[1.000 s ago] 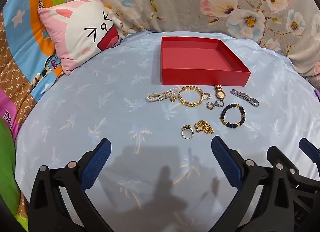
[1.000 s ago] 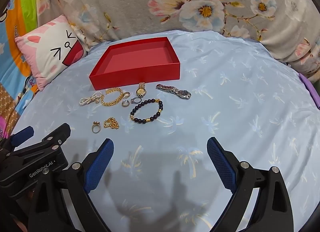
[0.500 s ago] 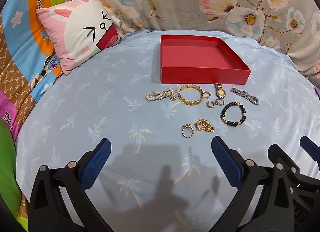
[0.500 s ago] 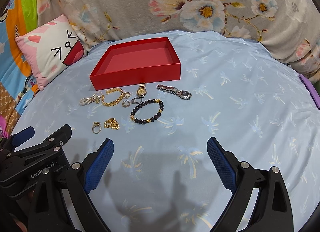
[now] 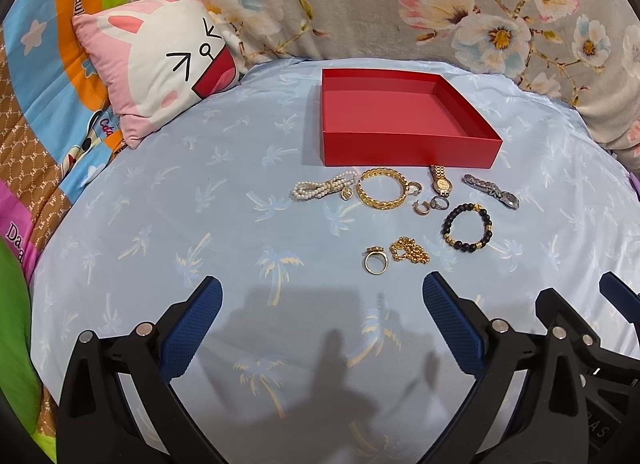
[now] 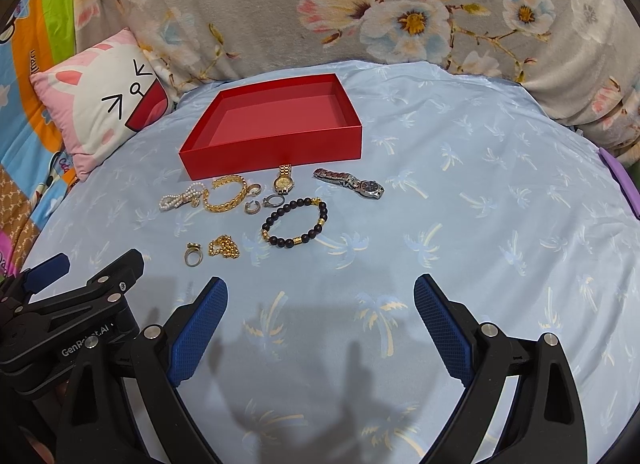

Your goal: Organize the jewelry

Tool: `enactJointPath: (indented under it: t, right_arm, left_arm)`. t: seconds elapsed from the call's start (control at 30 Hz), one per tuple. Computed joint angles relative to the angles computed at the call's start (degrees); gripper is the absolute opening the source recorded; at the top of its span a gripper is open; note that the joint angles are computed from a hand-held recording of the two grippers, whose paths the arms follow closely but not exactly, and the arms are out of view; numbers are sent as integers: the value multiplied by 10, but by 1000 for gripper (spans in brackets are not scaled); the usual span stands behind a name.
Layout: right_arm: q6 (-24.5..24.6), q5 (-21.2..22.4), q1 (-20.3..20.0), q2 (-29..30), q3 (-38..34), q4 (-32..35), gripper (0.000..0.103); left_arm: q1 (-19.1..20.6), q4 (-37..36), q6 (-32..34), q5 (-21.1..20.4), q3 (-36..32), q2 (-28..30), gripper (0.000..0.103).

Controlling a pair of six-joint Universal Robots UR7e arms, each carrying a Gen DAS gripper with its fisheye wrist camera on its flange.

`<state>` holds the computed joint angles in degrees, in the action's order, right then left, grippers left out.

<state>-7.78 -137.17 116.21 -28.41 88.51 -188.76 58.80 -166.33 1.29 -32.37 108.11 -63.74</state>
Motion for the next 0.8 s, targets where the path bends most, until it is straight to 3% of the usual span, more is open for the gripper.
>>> enactJointPath:
  t: [0.8]
  right_arm:
    - [4,0,1,1,0,2,92]
  left_arm:
    - [0,-3,0,1,6,-1,98]
